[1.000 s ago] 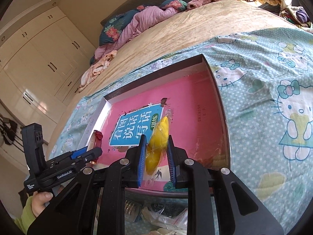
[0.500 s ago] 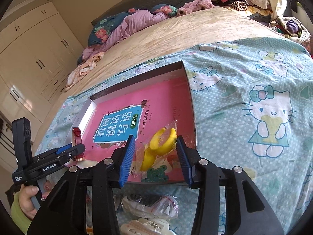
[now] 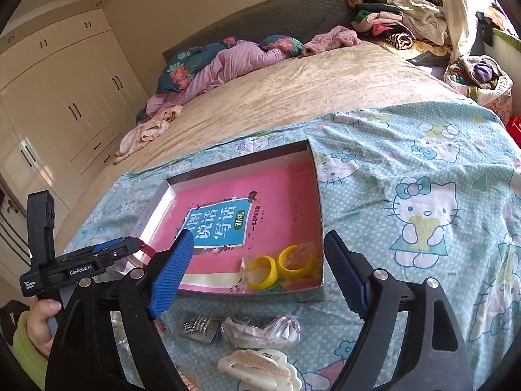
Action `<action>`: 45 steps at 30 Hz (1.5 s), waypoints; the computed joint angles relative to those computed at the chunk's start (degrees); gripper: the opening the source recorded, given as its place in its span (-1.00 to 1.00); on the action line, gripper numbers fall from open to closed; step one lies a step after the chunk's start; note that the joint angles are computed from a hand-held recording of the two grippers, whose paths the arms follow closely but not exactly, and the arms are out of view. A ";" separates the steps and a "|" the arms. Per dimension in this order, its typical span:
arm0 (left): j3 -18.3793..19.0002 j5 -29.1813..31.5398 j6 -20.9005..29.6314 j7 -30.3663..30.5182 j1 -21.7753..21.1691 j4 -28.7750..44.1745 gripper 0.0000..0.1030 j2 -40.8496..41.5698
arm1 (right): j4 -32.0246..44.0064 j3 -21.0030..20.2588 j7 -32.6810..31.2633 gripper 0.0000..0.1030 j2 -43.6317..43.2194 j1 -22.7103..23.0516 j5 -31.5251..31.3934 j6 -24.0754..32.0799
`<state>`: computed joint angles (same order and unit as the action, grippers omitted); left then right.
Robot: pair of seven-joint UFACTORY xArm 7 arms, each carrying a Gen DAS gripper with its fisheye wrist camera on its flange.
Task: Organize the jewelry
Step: 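Withdraw both open grippers from the box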
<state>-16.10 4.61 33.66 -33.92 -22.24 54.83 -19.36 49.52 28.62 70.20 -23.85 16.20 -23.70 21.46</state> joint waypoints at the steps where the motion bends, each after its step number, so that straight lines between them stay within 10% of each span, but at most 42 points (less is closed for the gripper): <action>1: 0.02 0.06 -0.09 -0.09 0.00 -0.17 0.38 -0.61 | -0.06 0.05 0.05 0.62 -0.55 0.06 -0.11 0.15; 18: -0.60 -1.13 0.00 -1.05 1.20 -2.05 0.74 -10.39 | 0.96 2.43 -2.72 0.63 -7.41 -0.02 2.24 2.75; 45: -2.43 -4.09 4.52 -1.86 0.12 -10.91 0.75 -22.83 | 2.86 6.78 -8.77 0.63 -5.50 4.58 3.34 5.29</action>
